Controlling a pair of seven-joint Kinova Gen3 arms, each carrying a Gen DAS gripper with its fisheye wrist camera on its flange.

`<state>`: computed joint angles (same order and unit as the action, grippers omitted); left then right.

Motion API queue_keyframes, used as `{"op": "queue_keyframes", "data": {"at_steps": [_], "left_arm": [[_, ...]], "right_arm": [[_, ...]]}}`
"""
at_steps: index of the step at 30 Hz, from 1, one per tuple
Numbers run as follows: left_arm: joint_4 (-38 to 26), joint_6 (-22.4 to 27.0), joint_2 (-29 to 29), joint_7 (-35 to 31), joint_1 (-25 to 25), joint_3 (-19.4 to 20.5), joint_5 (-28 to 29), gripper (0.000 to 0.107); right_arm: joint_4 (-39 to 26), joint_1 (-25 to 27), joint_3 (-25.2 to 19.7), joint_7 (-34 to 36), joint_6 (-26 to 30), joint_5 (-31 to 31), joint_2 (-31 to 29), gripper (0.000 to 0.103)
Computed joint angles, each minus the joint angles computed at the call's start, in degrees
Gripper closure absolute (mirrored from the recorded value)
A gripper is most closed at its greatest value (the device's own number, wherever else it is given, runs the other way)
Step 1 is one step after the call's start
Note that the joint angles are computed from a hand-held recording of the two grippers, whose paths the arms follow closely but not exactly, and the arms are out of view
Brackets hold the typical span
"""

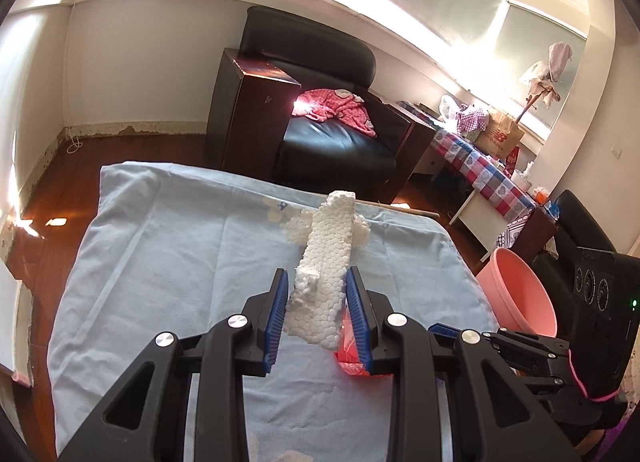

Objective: Collect trash
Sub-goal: 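Grasp the red plastic bag with the right tool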

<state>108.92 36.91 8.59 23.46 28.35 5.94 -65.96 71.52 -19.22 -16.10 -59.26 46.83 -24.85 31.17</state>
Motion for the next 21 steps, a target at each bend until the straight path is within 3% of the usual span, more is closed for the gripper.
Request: {"op": "queue_keyframes", "data": {"at_steps": [4, 8, 19, 21], "left_arm": [[0.9, -1.1, -0.3, 0.7, -0.3, -0.2, -0.2, 0.078], [1.5, -1.7, -0.7, 1.6, -0.4, 0.0, -1.2, 0.078], [2.1, -2.4, -0.7, 3.3, -0.6, 0.4, -2.7, 0.078], [2.0, -2.1, -0.6, 3.3, -0.5, 0.5, -2.7, 0.078]], "right_arm": [[3.5, -4.7, 3.3, -2.7, -5.7, 6.3, -1.7, 0.070], [4.4, -5.2, 4.2, -5.9, -7.0, 9.5, -1.9, 0.070], [1.1, 0.4, 1.3, -7.2, -2.5, 4.8, 1.0, 0.070], [1.6, 0.8, 0.9, -6.2, -2.8, 4.3, 0.7, 0.081]]}}
